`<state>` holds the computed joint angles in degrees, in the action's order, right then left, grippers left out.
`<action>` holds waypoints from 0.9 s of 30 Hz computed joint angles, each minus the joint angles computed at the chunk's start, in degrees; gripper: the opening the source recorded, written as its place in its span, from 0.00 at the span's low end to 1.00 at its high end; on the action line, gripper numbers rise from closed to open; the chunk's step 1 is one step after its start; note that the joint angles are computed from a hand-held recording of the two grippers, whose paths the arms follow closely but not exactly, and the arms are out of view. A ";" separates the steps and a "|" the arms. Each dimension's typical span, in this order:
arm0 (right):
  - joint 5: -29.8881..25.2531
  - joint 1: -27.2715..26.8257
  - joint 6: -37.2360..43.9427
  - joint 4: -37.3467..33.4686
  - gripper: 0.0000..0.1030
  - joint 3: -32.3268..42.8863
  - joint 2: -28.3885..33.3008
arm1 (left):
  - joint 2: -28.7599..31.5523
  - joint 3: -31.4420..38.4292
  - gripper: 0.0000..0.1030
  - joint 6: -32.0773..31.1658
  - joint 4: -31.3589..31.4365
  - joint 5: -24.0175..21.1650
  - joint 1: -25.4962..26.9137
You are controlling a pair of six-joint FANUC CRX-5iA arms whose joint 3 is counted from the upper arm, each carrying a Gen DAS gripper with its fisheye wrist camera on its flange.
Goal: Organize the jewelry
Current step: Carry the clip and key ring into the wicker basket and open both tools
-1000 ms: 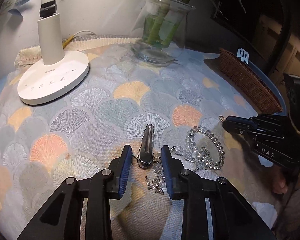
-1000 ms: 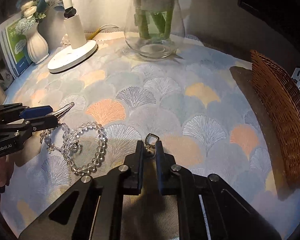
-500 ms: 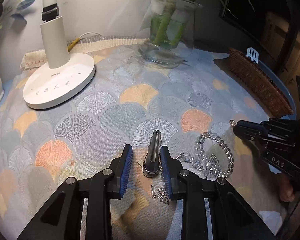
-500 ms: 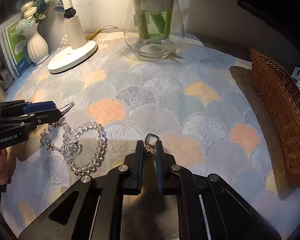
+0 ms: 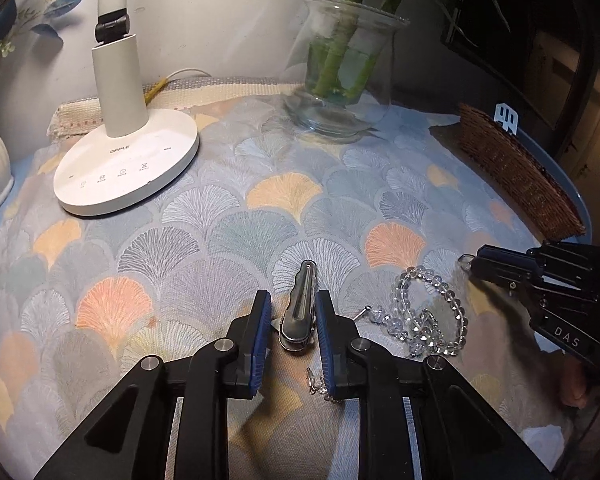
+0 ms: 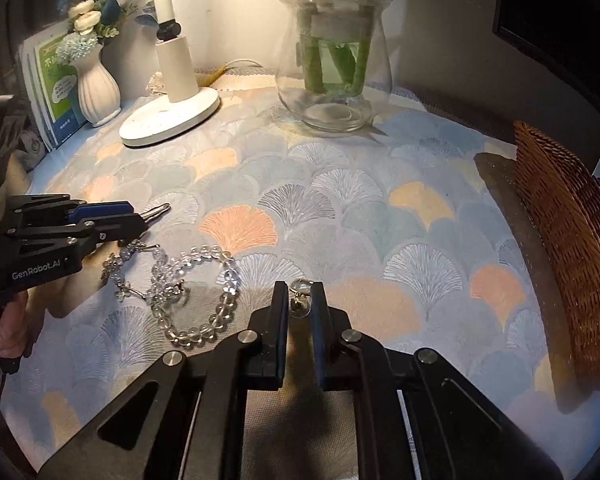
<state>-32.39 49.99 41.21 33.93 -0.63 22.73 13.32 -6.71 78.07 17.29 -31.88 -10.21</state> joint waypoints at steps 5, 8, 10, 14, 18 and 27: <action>3.13 -0.63 -2.02 -1.91 0.12 -3.52 -3.46 | -3.43 -7.26 0.22 -11.61 14.56 3.53 0.41; 6.19 -0.74 -2.63 -2.69 0.12 -8.23 -7.38 | -6.59 -13.13 0.22 -24.52 30.78 4.87 -0.93; 10.46 -1.12 -5.55 -0.50 0.12 -13.02 -10.99 | -7.88 -13.32 0.22 -26.83 32.98 4.96 -2.36; 14.20 -2.34 -14.34 7.85 0.12 -20.27 -17.14 | -7.32 -8.94 0.22 -24.84 29.43 3.61 -5.40; 16.15 -4.73 -22.96 17.30 0.12 -25.89 -23.03 | -4.45 -4.01 0.22 -22.83 29.71 2.35 -9.18; 17.51 -15.25 -34.59 27.45 0.12 -33.08 -33.91 | 8.10 18.19 0.22 -15.63 19.76 -3.71 -16.91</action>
